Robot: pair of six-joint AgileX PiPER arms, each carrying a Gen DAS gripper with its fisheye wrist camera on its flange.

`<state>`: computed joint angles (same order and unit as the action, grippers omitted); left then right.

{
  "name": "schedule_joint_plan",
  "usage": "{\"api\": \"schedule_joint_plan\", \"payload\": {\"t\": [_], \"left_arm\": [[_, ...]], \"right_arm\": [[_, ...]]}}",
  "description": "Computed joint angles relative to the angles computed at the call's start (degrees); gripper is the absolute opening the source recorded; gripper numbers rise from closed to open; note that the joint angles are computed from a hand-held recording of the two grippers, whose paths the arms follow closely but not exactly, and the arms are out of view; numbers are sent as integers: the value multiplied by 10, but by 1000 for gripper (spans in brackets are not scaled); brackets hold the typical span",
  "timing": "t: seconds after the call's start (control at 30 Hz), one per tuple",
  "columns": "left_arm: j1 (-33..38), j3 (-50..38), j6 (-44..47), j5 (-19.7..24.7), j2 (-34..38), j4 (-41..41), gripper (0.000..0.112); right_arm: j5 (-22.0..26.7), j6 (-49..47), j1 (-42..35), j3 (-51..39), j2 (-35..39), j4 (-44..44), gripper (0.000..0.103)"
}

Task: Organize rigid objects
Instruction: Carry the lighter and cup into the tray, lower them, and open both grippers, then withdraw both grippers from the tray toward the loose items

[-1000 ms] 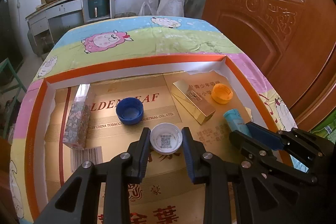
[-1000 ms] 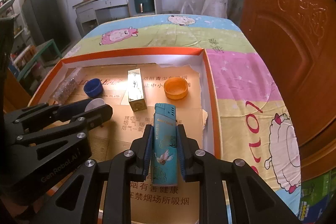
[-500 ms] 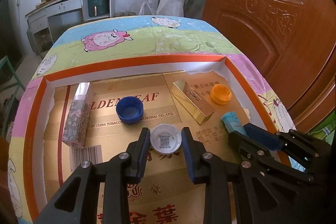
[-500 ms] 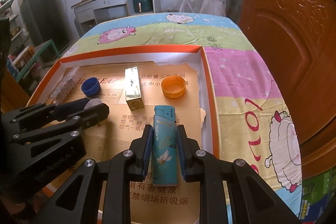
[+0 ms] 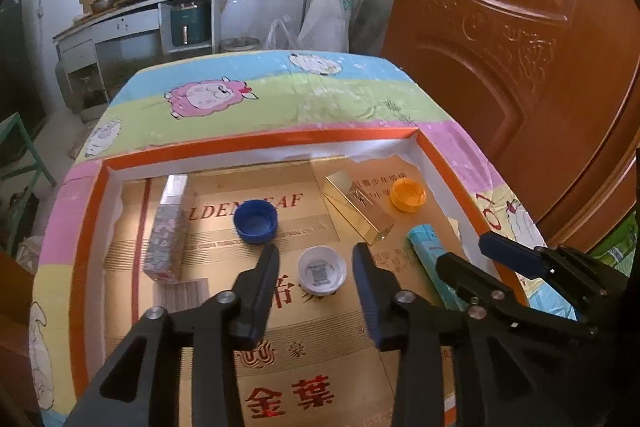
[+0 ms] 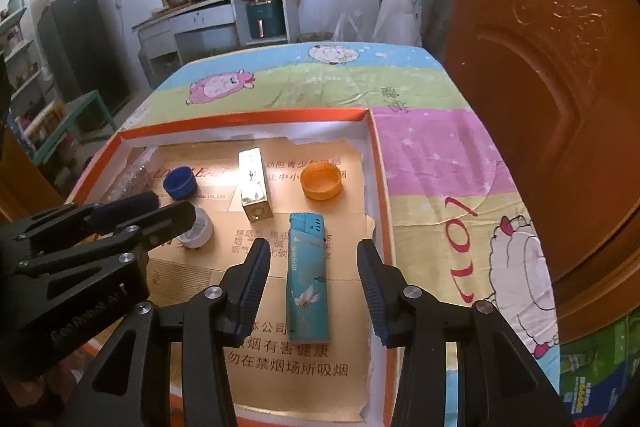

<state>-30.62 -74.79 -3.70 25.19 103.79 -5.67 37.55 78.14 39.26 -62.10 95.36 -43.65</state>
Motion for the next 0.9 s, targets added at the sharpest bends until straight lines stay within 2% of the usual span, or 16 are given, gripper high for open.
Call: {"api": "schedule_joint_plan", "payload": {"t": [0.33, 0.9], "left_arm": [[7, 52, -32, -6, -67, 32, 41], [38, 181, -59, -11, -220, 50, 42]], "right_arm": [[37, 26, 35, 14, -43, -14, 47], [149, 92, 158, 19, -97, -26, 47]]}}
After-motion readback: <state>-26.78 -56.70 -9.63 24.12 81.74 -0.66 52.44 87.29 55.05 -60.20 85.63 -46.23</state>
